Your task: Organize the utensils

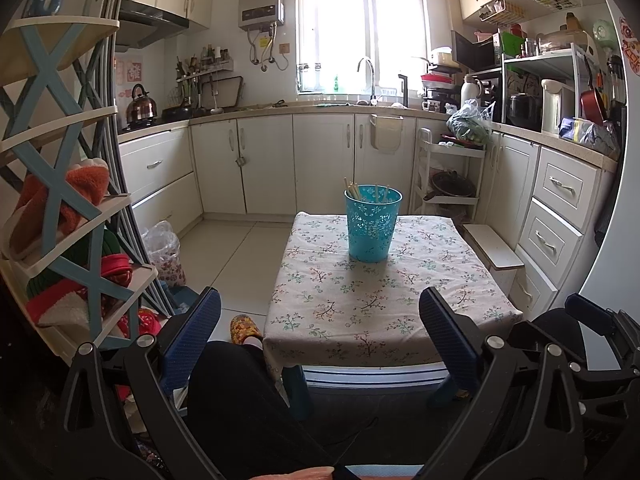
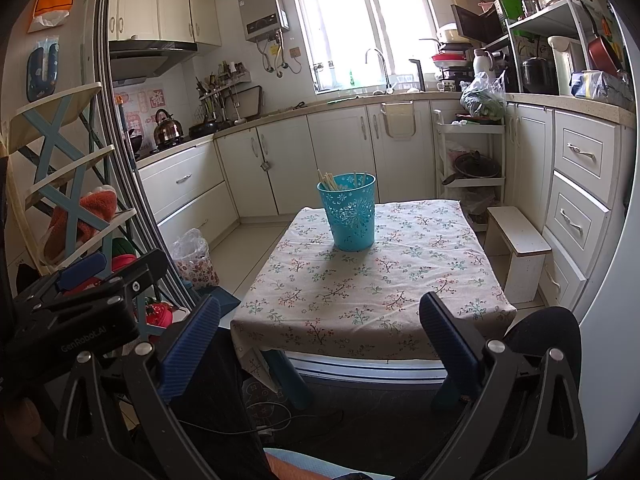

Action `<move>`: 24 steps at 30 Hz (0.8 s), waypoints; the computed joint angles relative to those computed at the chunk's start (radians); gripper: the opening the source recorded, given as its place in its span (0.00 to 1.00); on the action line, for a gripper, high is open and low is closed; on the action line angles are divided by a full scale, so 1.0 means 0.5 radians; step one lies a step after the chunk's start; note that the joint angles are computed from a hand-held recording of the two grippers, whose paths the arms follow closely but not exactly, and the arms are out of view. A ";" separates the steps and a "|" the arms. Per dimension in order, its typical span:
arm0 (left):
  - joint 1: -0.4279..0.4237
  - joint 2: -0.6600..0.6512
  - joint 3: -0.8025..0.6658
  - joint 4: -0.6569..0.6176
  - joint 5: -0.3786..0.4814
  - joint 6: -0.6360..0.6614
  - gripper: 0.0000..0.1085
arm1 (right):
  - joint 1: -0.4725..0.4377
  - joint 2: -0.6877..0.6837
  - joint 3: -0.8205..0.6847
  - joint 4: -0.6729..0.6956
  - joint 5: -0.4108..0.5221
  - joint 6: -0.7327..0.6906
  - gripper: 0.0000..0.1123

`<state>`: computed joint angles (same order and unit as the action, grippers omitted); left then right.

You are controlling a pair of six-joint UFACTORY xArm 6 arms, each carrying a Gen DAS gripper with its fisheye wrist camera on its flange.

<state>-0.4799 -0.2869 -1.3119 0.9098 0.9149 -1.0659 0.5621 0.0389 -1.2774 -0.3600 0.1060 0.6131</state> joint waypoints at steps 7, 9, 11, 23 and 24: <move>0.014 0.031 -0.060 -0.015 0.030 0.051 0.88 | 0.005 -0.007 0.008 0.005 0.003 -0.007 0.85; 0.017 0.031 -0.059 -0.019 0.026 0.050 0.88 | 0.003 -0.006 0.007 0.013 0.001 -0.017 0.85; 0.006 0.032 -0.060 -0.011 0.039 0.039 0.88 | 0.005 -0.009 0.008 -0.006 0.002 0.001 0.85; 0.013 0.023 -0.020 0.010 0.029 0.023 0.88 | 0.004 -0.019 0.044 0.078 -0.015 -0.088 0.85; -0.001 0.013 -0.003 0.024 0.038 0.003 0.88 | 0.004 -0.020 0.044 0.076 -0.015 -0.086 0.85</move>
